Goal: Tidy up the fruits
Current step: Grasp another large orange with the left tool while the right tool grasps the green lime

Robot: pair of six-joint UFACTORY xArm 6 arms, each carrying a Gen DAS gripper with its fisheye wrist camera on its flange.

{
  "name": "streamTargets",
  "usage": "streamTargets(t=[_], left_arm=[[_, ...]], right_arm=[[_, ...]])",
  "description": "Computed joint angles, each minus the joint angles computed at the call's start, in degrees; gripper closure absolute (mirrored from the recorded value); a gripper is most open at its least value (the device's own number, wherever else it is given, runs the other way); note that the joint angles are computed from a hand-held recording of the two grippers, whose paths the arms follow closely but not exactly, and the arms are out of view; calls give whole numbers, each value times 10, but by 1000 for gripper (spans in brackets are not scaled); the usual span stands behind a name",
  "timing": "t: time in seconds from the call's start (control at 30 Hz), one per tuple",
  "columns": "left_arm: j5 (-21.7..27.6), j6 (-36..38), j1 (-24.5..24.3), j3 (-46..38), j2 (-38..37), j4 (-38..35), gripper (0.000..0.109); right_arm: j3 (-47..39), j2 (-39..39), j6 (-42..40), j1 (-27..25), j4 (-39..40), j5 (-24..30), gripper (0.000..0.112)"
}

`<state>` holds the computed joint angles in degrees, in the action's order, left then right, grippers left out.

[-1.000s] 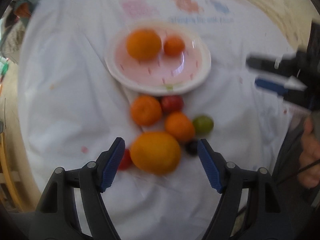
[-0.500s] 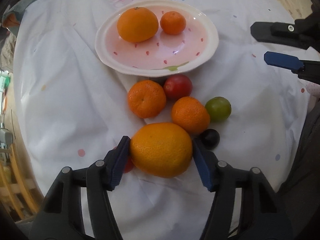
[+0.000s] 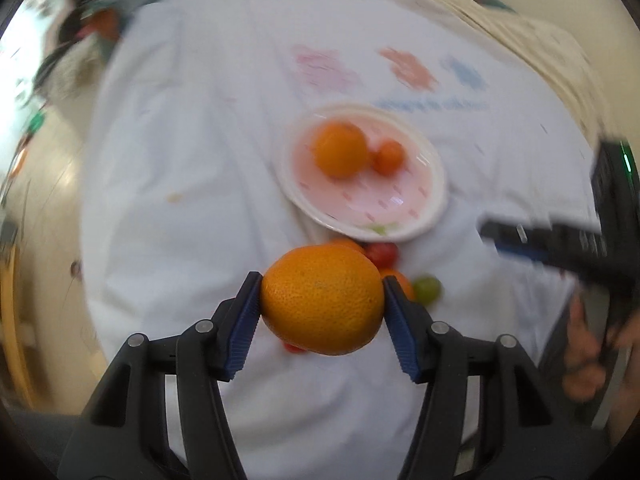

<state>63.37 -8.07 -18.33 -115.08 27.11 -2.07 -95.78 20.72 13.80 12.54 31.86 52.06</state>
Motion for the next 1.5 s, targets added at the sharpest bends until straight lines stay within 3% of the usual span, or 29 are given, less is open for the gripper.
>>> streamTargets(t=[0.1,0.17,0.27,0.4,0.6,1.07,1.2,1.5], left_arm=[[2,-39,18,-22,16,-5,53],[-3,-63,23,-19,19,17,53],[3,-85,26,-23,30,29,53],[22,-93,33,-33,41,-12,53],[17,-95,29,-27,35,-11,53],[28,-99,30,-34,43,-6,53],[21,-99,31,-24,37,-3,53],[-11,-100,31,8,14,18,53]], right_arm=[[-16,12,-19,6,7,18,53],[-22,19,-29,8,24,30,68],[-33,33,-37,7,53,58,78],[-33,45,-14,4,63,82,78],[-45,63,4,4,69,102,78],[-44,69,19,9,60,94,84],[-25,46,8,7,67,73,84],[40,-37,-63,-2,103,-49,84]])
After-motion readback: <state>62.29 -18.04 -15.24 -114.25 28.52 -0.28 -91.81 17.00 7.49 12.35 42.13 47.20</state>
